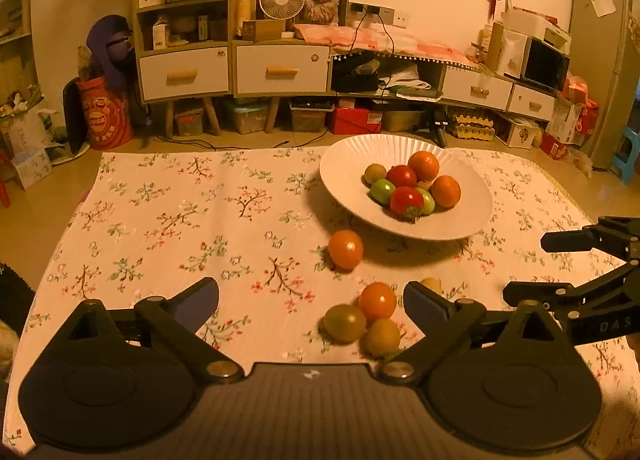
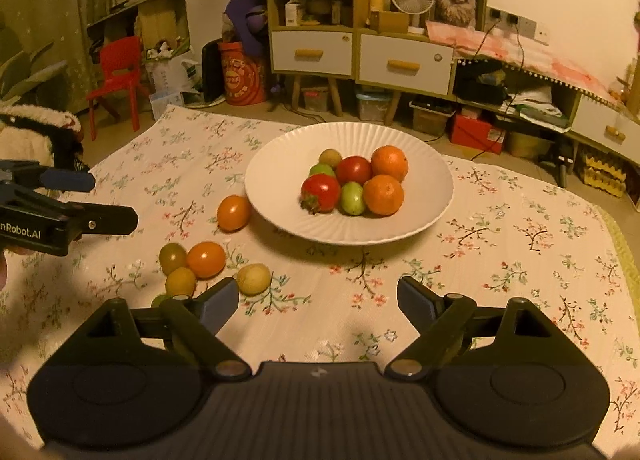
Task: Organize fruits
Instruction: 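Move both open tools back over the remaining fruit cluster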
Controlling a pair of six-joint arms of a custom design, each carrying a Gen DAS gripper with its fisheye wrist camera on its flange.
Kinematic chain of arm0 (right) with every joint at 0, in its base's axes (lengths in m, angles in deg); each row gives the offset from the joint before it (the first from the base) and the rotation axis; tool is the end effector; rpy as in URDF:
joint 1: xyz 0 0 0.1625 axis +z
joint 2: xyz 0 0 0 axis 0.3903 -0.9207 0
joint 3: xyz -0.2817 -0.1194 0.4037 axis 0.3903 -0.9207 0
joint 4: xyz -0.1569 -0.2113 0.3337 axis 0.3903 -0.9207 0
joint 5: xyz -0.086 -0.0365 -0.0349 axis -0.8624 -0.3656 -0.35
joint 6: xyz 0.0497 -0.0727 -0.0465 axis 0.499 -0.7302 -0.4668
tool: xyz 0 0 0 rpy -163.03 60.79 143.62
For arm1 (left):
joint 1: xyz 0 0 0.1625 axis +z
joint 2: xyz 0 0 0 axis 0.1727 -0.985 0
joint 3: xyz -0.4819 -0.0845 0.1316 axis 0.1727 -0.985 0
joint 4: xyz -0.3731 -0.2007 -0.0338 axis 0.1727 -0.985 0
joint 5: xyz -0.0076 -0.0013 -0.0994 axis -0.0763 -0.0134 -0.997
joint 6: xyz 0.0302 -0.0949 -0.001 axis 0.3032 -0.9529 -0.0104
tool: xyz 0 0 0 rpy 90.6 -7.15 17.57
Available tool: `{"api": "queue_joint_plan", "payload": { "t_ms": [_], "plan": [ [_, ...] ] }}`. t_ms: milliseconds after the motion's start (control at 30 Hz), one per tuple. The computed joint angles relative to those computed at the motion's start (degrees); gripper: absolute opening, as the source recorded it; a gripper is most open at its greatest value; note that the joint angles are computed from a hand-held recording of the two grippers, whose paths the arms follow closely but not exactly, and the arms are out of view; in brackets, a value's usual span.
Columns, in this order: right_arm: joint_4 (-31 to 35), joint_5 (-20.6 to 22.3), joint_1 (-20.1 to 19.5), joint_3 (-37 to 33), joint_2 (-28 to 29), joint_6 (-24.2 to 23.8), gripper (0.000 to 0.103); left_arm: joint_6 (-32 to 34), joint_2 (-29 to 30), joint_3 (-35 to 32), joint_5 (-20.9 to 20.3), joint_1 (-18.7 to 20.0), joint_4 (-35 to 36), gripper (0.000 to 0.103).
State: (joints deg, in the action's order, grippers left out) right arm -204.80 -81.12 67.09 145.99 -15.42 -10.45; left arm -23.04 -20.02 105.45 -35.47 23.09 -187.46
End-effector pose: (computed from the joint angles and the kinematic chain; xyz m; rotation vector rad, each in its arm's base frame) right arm 0.0981 -0.4273 0.2691 0.6472 -2.2302 0.9330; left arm -0.3303 -0.4603 0.0129 0.8125 2.3393 -0.8974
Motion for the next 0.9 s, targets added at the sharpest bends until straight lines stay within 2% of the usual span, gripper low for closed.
{"api": "queue_joint_plan", "payload": {
  "t_ms": [400, 867, 900],
  "plan": [
    [-2.36, -1.32, 0.51, 1.97, 3.06, -2.74, 0.089, 1.83, 0.46, 2.98, -0.87, 0.0, 1.82, 0.099],
    [-2.71, -2.87, -0.09, 1.89, 4.65, -2.12, 0.093, -0.37, 1.61, 3.84, -5.21, 1.75, 3.77, 0.099],
    [-2.39, -2.88, -0.17, 1.87, 4.63, -1.85, 0.094, 0.33, 2.27, 3.85, -4.59, 1.52, 2.55, 0.099]
  ]
}}
